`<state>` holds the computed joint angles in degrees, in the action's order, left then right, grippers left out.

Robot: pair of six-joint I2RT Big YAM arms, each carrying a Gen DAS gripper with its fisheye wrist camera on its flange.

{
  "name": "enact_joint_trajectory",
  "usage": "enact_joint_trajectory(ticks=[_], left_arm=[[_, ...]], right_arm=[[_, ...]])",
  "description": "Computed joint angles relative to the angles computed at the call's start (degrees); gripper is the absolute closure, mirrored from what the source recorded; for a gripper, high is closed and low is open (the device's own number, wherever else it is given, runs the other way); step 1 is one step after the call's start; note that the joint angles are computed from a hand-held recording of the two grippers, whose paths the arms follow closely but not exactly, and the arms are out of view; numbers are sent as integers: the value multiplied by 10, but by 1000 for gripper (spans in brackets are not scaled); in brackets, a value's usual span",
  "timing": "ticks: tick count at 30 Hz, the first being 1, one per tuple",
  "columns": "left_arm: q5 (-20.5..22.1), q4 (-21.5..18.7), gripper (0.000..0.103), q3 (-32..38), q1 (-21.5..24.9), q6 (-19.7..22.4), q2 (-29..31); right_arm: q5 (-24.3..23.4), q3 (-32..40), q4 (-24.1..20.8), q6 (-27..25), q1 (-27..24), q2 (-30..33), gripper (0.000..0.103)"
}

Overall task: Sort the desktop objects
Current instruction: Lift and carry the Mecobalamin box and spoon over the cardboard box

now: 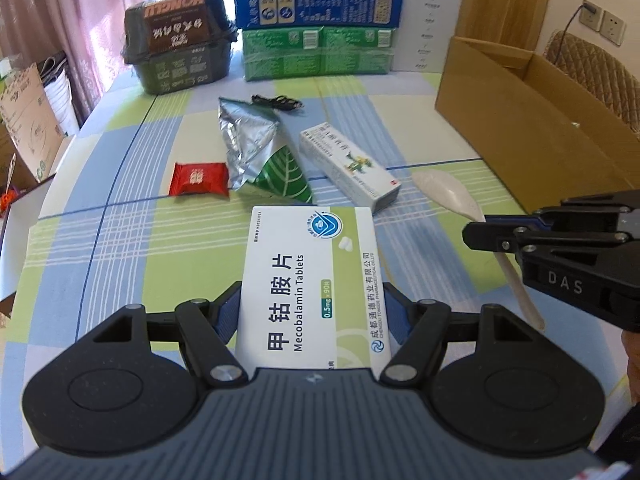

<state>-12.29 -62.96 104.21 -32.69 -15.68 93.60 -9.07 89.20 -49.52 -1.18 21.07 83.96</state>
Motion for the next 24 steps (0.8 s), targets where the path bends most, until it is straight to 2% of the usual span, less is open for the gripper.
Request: enact_joint_trajectory(ticks=[12, 24], left_arm=[[-32, -24, 36, 49, -46, -20, 1], [-64, -75, 36, 183, -113, -19, 48]], right_arm=[[3, 29, -17, -11, -25, -41, 99], [-9, 32, -45, -9, -94, -101, 99]])
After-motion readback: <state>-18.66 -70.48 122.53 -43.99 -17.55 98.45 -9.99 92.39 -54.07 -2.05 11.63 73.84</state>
